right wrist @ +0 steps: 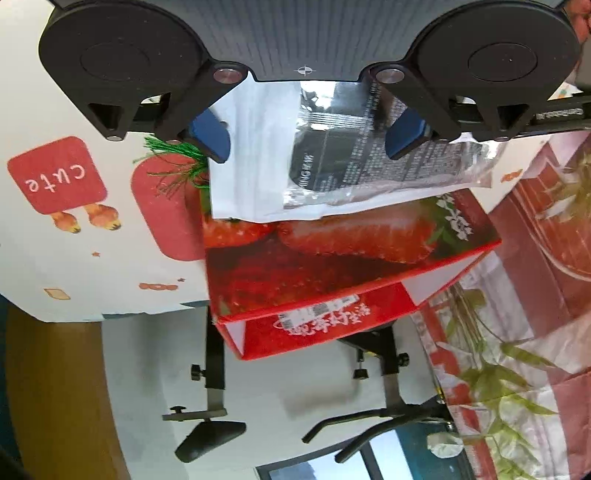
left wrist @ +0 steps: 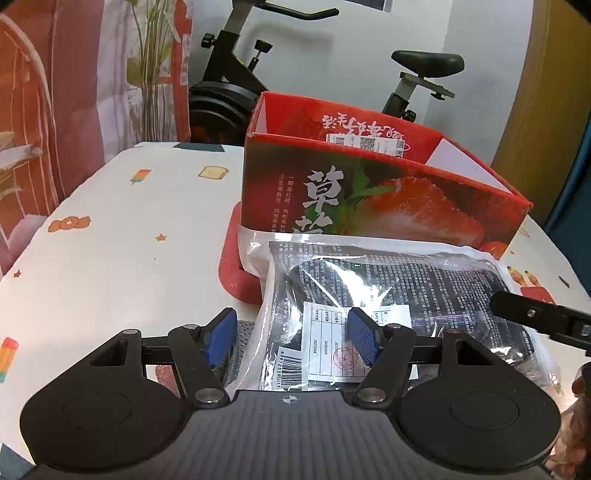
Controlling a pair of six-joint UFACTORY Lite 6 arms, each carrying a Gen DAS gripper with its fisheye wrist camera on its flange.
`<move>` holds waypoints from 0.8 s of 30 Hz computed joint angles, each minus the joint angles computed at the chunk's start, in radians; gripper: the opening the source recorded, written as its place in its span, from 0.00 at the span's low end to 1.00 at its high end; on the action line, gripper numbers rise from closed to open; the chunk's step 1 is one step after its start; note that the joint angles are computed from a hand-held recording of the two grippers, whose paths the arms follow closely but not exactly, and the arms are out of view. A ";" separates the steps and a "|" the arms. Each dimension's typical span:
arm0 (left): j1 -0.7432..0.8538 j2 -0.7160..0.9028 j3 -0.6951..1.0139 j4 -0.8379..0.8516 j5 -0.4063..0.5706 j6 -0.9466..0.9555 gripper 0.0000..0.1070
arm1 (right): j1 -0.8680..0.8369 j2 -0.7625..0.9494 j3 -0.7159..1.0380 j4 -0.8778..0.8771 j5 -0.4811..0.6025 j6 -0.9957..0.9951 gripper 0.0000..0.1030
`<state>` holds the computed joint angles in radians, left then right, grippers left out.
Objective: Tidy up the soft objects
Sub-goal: 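Close the left gripper on the edge of the clear sock bag, then lift the sock bag with the left gripper toward the red box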
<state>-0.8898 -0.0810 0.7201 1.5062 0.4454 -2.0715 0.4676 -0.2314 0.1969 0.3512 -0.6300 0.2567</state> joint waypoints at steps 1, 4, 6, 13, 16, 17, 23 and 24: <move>0.002 -0.001 -0.001 0.001 -0.006 -0.002 0.65 | -0.008 0.007 0.001 -0.013 -0.002 0.012 0.86; 0.007 -0.003 -0.002 0.003 -0.023 -0.008 0.64 | -0.045 0.017 -0.006 -0.122 -0.010 0.117 0.81; 0.007 -0.005 -0.004 0.003 -0.032 -0.016 0.64 | -0.053 0.018 -0.006 -0.172 -0.015 0.153 0.77; 0.006 -0.009 -0.002 0.022 -0.069 -0.018 0.62 | 0.084 -0.009 0.018 0.119 0.004 -0.166 0.75; 0.026 -0.019 -0.016 0.056 -0.106 -0.069 0.62 | 0.153 -0.016 0.027 0.243 -0.013 -0.328 0.75; 0.029 -0.023 -0.021 0.066 -0.113 -0.084 0.62 | 0.174 -0.016 0.031 0.285 -0.021 -0.379 0.74; 0.007 -0.022 -0.009 -0.021 -0.117 -0.024 0.63 | 0.143 -0.028 0.058 0.276 0.033 -0.451 0.72; 0.008 -0.025 -0.009 -0.027 -0.122 -0.019 0.63 | 0.125 -0.023 0.062 0.239 0.034 -0.446 0.72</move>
<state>-0.8819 -0.1060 0.7107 1.4794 0.3235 -2.0901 0.5924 -0.2548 0.2591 0.5905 -0.5963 -0.1893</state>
